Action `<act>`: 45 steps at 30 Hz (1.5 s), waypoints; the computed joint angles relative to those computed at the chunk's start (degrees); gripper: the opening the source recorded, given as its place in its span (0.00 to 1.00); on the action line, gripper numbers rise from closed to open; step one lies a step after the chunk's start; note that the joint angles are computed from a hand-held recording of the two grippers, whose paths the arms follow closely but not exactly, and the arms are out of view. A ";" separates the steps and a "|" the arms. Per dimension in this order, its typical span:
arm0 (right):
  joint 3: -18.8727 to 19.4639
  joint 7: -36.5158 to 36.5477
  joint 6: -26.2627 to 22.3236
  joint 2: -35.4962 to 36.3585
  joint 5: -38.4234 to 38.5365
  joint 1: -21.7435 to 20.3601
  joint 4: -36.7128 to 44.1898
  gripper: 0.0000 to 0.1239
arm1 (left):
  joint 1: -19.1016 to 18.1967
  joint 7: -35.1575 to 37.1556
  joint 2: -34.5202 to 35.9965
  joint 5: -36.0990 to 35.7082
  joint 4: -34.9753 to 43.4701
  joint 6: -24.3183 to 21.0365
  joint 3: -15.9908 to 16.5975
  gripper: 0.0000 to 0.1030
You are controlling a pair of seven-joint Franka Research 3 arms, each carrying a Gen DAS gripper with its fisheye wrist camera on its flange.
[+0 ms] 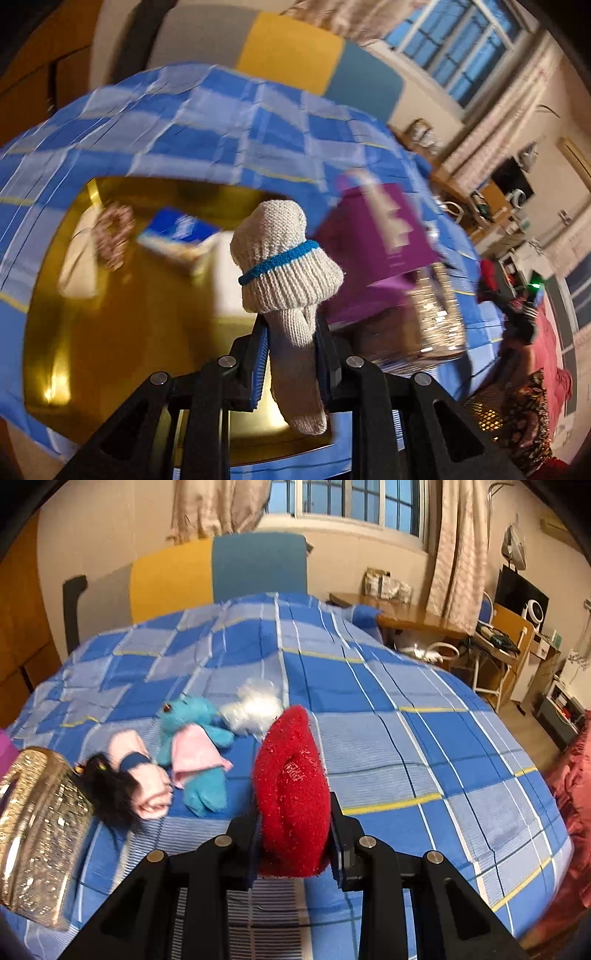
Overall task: Organize soft objects
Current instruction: 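Carry the white sock puppet into the gold tray and open the left tool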
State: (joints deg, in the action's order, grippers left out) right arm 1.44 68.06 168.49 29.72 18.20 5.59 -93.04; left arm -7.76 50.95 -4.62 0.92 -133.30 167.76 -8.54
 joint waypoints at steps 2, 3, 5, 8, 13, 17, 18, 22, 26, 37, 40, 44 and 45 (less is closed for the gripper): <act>0.31 -0.60 1.75 -0.43 0.07 0.03 -0.94 0.24 | 0.69 -0.38 -0.99 0.20 -1.96 -1.29 0.54 0.21; 1.15 -1.31 2.21 -0.55 0.62 -0.53 -1.19 0.24 | 0.78 -0.09 -1.37 -0.26 -2.60 -1.58 0.85 0.21; 2.57 -2.60 3.05 -0.75 1.86 -1.44 -1.63 0.24 | 1.04 1.24 -2.08 -1.80 -4.20 -2.68 1.76 0.21; 1.94 -2.67 4.46 -1.11 1.91 -0.59 -2.56 0.24 | 2.27 0.99 -3.25 -1.66 -6.30 -4.68 2.61 0.21; 3.98 -4.22 6.18 -1.93 3.50 -1.81 -4.11 0.24 | 5.72 -2.55 -3.63 3.57 -7.43 -7.74 2.54 0.24; 2.98 -3.08 5.64 -3.05 4.05 -0.85 -5.57 0.24 | 8.42 -8.64 -4.50 11.84 -7.42 -11.37 1.50 0.41; 3.40 -3.07 5.37 -3.49 4.58 -1.15 -5.99 0.24 | 8.67 -9.86 -4.74 13.05 -7.48 -11.72 1.38 0.42; 2.90 -1.90 5.60 -6.15 5.36 -0.35 -8.60 0.24 | 10.35 -18.91 -7.74 19.42 -10.01 -10.61 0.25 0.42; 3.14 -1.33 6.31 -9.24 5.85 0.26 -10.75 0.24 | 11.98 -27.64 -10.99 23.48 -13.64 -6.75 -1.27 0.42; 19.36 -21.48 7.40 -17.62 26.26 -4.54 -11.45 0.24 | 12.00 -36.29 -13.18 28.15 -16.43 -0.05 -4.04 0.42; 21.98 -28.51 5.27 -18.67 32.06 -3.43 -10.55 0.24 | 11.81 -36.66 -13.61 29.04 -16.98 1.04 -4.55 0.42; 22.84 -33.05 0.70 -19.37 35.64 0.03 -9.80 0.24 | 11.54 -36.84 -14.49 28.70 -18.52 2.58 -4.54 0.42; 22.59 -32.94 -0.66 -19.29 35.29 1.26 -9.49 0.24 | 11.32 -36.57 -14.59 28.34 -18.95 3.08 -4.29 0.42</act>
